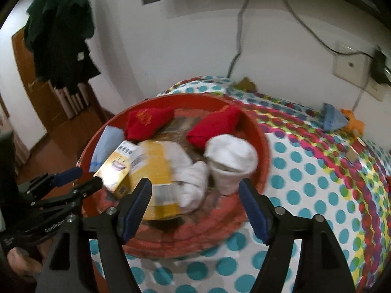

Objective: Organize objects
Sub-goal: 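Move the right gripper to the red MARUBI box and grasp it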

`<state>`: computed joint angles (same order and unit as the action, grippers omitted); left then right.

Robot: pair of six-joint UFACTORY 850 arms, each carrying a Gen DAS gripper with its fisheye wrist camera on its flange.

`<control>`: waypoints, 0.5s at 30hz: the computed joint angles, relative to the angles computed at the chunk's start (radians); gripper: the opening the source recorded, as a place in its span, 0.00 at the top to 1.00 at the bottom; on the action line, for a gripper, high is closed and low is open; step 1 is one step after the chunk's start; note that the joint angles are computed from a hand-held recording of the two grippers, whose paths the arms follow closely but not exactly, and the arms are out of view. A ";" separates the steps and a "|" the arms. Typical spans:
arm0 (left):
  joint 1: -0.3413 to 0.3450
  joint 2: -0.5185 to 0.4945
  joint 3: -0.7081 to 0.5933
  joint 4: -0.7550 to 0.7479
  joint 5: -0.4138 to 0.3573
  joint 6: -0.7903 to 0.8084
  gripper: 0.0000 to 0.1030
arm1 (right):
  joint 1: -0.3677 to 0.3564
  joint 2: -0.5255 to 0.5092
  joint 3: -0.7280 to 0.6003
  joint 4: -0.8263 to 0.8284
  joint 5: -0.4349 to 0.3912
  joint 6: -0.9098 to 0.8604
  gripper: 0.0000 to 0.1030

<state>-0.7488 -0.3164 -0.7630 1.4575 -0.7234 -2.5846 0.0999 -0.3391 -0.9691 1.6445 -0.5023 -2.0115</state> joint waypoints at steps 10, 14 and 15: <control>-0.003 -0.005 -0.006 -0.011 -0.008 0.013 0.45 | -0.133 -0.079 -0.093 0.181 0.136 -0.119 0.29; -0.006 -0.014 -0.015 -0.021 -0.013 0.034 0.45 | -0.167 -0.164 -0.195 0.227 0.237 -0.144 0.29; -0.006 -0.017 -0.019 -0.027 -0.013 0.043 0.45 | -0.173 -0.182 -0.218 0.201 0.246 -0.105 0.29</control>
<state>-0.7551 -0.3334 -0.7816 1.4308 -0.7368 -2.5417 -0.0727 -0.5209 -1.1874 1.8459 -0.2558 -2.1164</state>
